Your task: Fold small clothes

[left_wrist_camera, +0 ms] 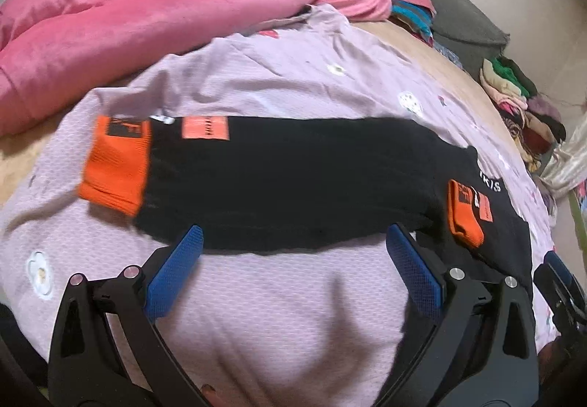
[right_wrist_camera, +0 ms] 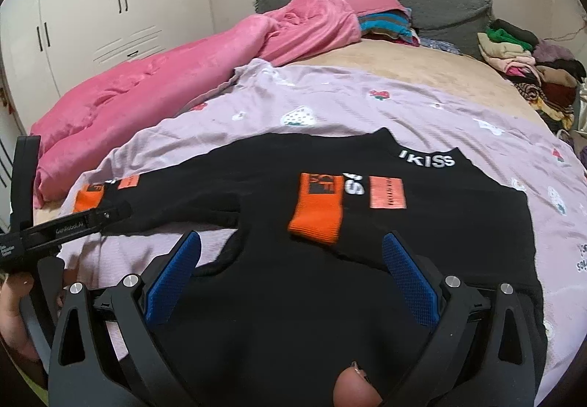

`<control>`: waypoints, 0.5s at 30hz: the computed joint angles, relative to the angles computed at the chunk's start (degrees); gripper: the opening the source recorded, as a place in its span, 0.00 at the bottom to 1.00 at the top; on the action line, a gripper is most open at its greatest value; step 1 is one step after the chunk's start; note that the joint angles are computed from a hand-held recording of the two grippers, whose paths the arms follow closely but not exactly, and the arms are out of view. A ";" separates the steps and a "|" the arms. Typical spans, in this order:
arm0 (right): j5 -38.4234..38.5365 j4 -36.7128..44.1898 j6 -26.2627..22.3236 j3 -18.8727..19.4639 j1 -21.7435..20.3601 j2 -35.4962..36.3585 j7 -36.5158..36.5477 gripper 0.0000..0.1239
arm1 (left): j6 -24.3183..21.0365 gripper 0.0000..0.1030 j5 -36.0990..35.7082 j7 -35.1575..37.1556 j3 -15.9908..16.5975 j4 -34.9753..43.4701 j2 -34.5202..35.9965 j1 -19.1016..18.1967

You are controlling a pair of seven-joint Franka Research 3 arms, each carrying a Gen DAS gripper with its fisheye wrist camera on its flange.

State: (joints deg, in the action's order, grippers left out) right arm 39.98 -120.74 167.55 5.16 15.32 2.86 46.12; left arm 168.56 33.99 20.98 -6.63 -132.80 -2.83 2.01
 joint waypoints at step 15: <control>1.16 1.14 -2.67 2.15 2.67 1.35 -2.93 0.80 | -1.16 0.91 -0.93 -1.86 0.99 -6.11 -4.40 4.12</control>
